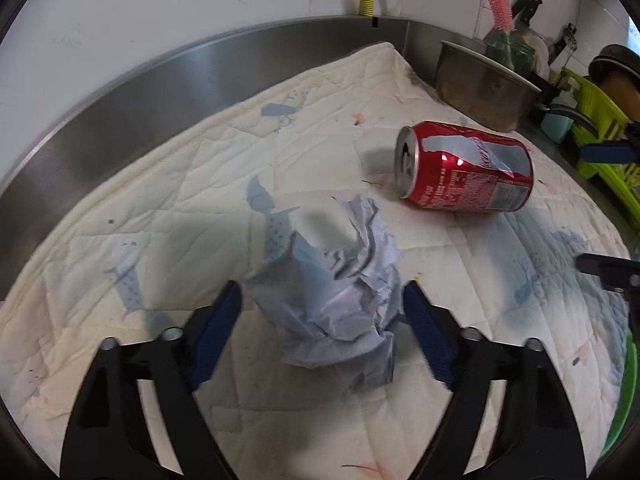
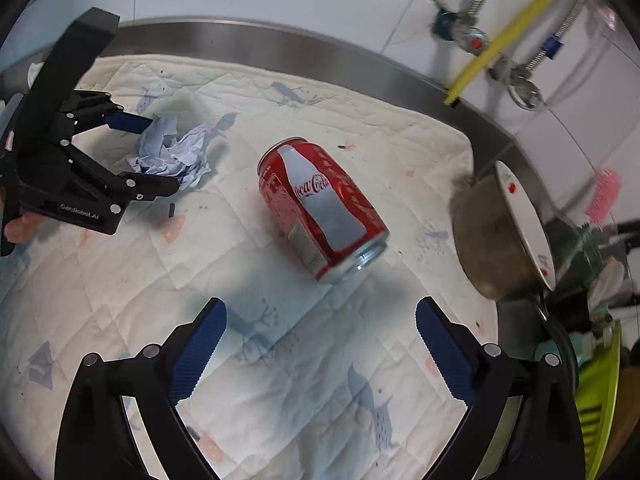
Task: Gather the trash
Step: 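Grasp the crumpled tissue with the left gripper while the right grasps the cola can, then drop the red cola can into the green basket with the right gripper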
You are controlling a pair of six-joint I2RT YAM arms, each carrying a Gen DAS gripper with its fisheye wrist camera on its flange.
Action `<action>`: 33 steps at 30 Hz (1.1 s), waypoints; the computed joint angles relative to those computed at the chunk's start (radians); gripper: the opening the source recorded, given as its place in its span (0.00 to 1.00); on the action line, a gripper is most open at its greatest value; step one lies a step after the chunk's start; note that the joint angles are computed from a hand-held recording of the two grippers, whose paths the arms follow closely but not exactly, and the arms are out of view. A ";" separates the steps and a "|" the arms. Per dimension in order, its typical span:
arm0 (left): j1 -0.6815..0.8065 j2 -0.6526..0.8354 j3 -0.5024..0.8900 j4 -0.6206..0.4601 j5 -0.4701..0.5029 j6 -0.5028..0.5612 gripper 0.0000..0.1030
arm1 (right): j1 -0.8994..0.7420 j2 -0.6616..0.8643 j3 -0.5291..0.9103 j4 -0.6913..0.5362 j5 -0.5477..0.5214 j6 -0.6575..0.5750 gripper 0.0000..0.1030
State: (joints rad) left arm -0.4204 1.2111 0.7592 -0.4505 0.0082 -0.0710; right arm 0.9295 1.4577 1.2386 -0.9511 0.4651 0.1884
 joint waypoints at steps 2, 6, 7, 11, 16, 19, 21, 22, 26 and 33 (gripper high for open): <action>0.003 0.007 0.001 0.005 0.032 0.001 0.59 | -0.017 0.042 0.033 0.005 -0.017 -0.040 0.90; -0.014 -0.008 -0.008 0.016 0.028 0.002 0.51 | -0.052 0.121 0.109 0.007 -0.029 -0.107 0.90; -0.011 -0.010 -0.008 0.015 0.033 0.004 0.49 | -0.060 0.139 0.127 0.007 -0.029 -0.119 0.90; 0.031 -0.033 -0.013 0.000 0.085 0.016 0.45 | -0.093 0.208 0.198 0.008 -0.051 -0.175 0.91; 0.089 -0.078 -0.023 -0.039 0.135 0.041 0.44 | -0.103 0.325 0.306 -0.036 -0.056 -0.250 0.91; 0.113 -0.108 -0.033 -0.061 0.153 0.062 0.44 | -0.106 0.398 0.369 -0.060 -0.031 -0.280 0.91; 0.127 -0.124 -0.037 -0.072 0.163 0.070 0.44 | -0.105 0.435 0.395 -0.063 -0.010 -0.287 0.91; 0.135 -0.131 -0.038 -0.077 0.169 0.073 0.44 | -0.105 0.447 0.401 -0.061 -0.010 -0.288 0.91; 0.152 -0.152 -0.038 -0.106 0.182 0.086 0.43 | -0.089 0.507 0.434 -0.082 0.020 -0.276 0.88; 0.154 -0.207 -0.041 -0.151 0.191 0.085 0.43 | -0.081 0.460 0.413 -0.125 0.000 -0.197 0.70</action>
